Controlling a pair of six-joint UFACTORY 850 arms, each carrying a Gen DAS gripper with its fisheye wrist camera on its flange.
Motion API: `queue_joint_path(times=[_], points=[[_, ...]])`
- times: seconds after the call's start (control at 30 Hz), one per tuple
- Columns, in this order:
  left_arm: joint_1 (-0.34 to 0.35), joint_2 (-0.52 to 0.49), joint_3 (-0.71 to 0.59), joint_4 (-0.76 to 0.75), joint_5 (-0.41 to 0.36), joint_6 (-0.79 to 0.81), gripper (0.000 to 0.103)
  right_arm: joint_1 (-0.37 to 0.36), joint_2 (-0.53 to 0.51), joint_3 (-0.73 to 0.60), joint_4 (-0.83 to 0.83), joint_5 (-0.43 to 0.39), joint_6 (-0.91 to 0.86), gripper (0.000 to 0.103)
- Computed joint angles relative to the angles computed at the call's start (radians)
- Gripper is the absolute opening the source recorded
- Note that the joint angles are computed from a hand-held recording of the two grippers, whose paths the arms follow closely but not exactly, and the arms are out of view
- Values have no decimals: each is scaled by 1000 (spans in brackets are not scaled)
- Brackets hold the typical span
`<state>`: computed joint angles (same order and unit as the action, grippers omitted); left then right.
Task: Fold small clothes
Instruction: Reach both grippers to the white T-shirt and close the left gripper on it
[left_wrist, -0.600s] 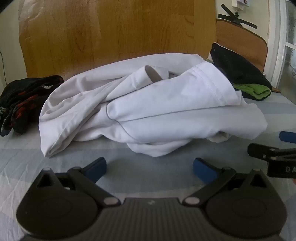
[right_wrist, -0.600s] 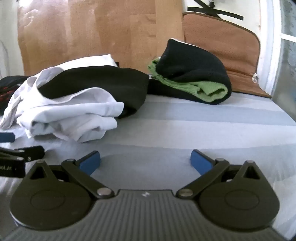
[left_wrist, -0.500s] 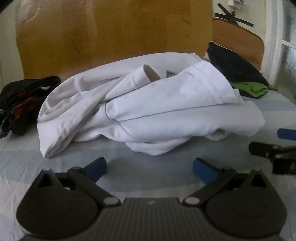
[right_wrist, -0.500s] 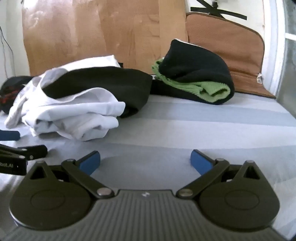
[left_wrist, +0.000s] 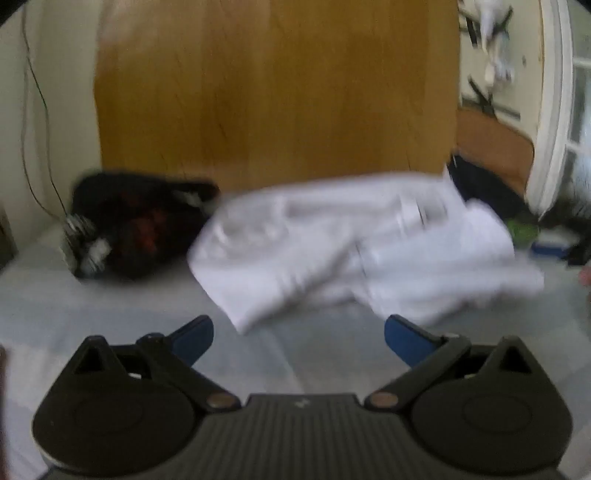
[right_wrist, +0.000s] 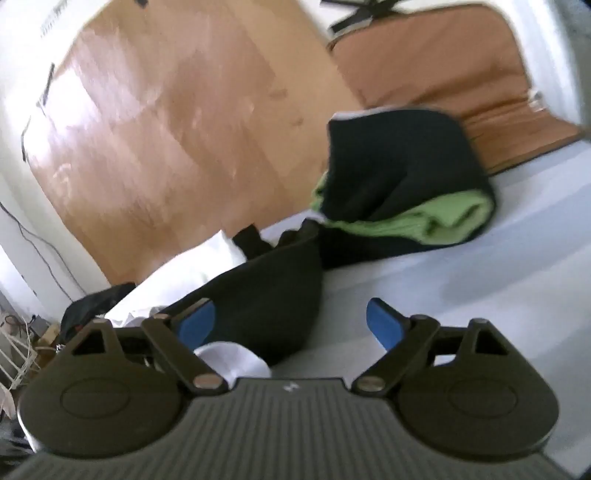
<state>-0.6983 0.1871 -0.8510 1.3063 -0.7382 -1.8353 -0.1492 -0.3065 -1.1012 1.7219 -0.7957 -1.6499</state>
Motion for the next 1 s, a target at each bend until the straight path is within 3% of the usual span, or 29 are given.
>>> queue_joint_path(times=[0.03,0.07,0.1,0.13,0.23,0.33,0.4,0.53,0.6,0.67,0.7,0.73,0.77,0.8,0.87,1.0], points=[[6,16,5,26,-13,-11,102,14,-23,-25,-24,-2,32,86],[18,18,-3,31,-19,-5,102,25,-42,-46,-57,1,70,49],[35,13,-14,32,-19,4,102,27,-65,-83,-132,-14,141,21],[48,8,-29,24,-27,15,102,34,-77,-100,-178,-24,184,9],[107,-6,-55,48,21,30,100,21,-22,-35,-155,-87,70,9],[127,-61,-119,95,18,91,100,-44,57,46,-221,-278,-15,9],[152,-108,-171,106,82,173,103,-101,101,99,-305,-410,-40,9],[175,-207,-258,95,207,319,103,-169,113,144,-473,-599,-56,9],[172,-270,-304,66,227,438,103,-198,113,163,-536,-634,-70,11],[161,-336,-354,32,179,523,102,-222,109,155,-558,-627,-52,16],[160,-366,-382,-23,161,574,92,-235,103,148,-545,-625,-32,20],[167,-381,-397,-80,170,619,84,-253,92,135,-516,-627,-9,32],[176,-386,-406,-134,192,646,65,-266,97,141,-477,-629,1,43],[181,-377,-403,-158,211,630,39,-269,94,135,-441,-626,14,45],[187,-349,-389,-153,193,567,7,-281,94,134,-367,-620,18,46],[213,-178,-251,-18,216,282,6,-260,60,106,-277,-522,56,46]])
